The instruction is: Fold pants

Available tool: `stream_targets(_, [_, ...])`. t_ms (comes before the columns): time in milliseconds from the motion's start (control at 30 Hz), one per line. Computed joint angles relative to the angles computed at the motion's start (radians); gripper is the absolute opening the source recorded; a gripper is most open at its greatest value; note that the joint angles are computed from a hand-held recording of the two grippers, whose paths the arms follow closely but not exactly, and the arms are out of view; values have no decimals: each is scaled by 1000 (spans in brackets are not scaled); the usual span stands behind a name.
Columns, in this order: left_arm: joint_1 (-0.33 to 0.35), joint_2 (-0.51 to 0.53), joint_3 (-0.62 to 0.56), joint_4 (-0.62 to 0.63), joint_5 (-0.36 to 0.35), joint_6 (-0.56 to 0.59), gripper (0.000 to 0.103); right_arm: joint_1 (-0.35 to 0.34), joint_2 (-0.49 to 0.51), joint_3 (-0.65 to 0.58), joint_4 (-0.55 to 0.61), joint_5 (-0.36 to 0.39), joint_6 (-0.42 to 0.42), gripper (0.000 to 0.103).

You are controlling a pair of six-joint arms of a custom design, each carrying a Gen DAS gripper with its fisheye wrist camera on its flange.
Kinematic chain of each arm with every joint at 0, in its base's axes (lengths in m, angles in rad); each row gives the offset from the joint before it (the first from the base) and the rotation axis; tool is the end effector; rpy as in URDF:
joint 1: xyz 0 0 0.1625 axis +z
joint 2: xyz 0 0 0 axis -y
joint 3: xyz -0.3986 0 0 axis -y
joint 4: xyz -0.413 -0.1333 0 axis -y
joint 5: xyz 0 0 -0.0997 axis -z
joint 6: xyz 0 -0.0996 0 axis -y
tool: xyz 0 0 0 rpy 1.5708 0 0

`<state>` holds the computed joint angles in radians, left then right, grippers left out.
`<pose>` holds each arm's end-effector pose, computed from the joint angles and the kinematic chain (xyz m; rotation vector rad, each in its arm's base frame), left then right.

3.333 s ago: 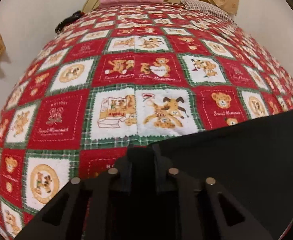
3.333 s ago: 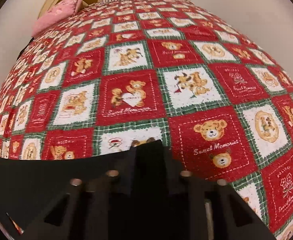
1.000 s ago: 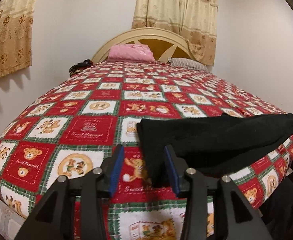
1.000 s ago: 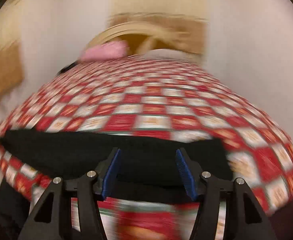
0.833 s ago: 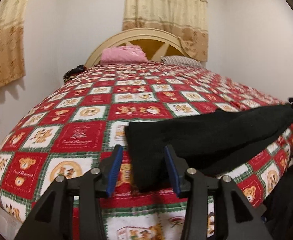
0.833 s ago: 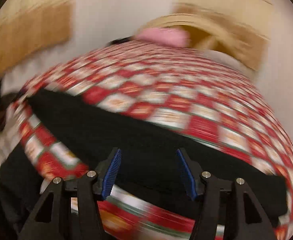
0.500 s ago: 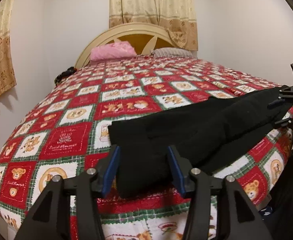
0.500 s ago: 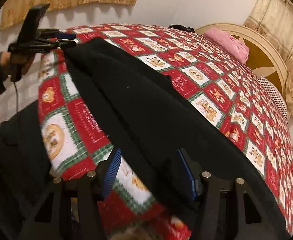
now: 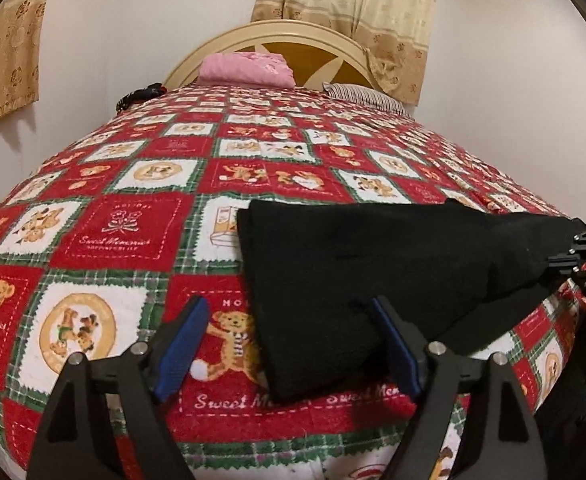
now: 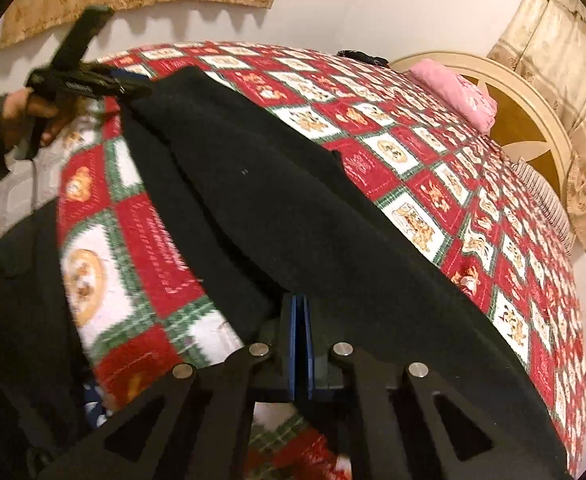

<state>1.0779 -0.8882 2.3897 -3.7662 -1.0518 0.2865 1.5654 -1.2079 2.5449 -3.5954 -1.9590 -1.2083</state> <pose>-0.0340 -0.4494 0.0571 0.7372 2.4349 -0.9801 0.0936 -0.3732 0.1254 1.2223 -2.0805 0.4381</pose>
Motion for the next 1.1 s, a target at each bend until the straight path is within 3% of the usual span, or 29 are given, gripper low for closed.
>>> stream_targets(67, [-5, -5, 6, 3, 4, 0, 85, 4, -57, 24, 53, 6, 9, 3])
stream_targets(267, [-12, -32, 34, -3, -12, 4, 85, -49, 18, 28, -10, -19, -40, 3])
stream_targets(367, [-18, -53, 61, -25, -11, 9, 85, -43, -12, 18, 61, -18, -20, 4])
stream_targets(400, [-22, -60, 68, -29, -3, 11, 85, -37, -27, 14, 96, -25, -13, 7])
stream_targets(500, [-55, -66, 90, -84, 73, 30, 85, -21, -93, 4, 227, -48, -6, 30])
stream_targets(567, [-72, -80, 103, -124, 76, 26, 85, -17, -170, 1, 326, -13, 15, 31])
stream_targets(700, [-124, -68, 90, -161, 54, 33, 85, -9, -243, -60, 489, 89, 120, 31])
stream_targets(833, [-151, 4, 10, -98, 23, 39, 85, 6, -154, -180, 519, 166, 253, 31])
stream_targets(967, [-152, 81, -55, -41, 16, 61, 85, 14, -1, -319, 523, 159, 395, 31])
stream_targets(1100, [-122, 103, -75, 60, 15, 17, 85, -13, 99, -447, 639, 200, 566, 31])
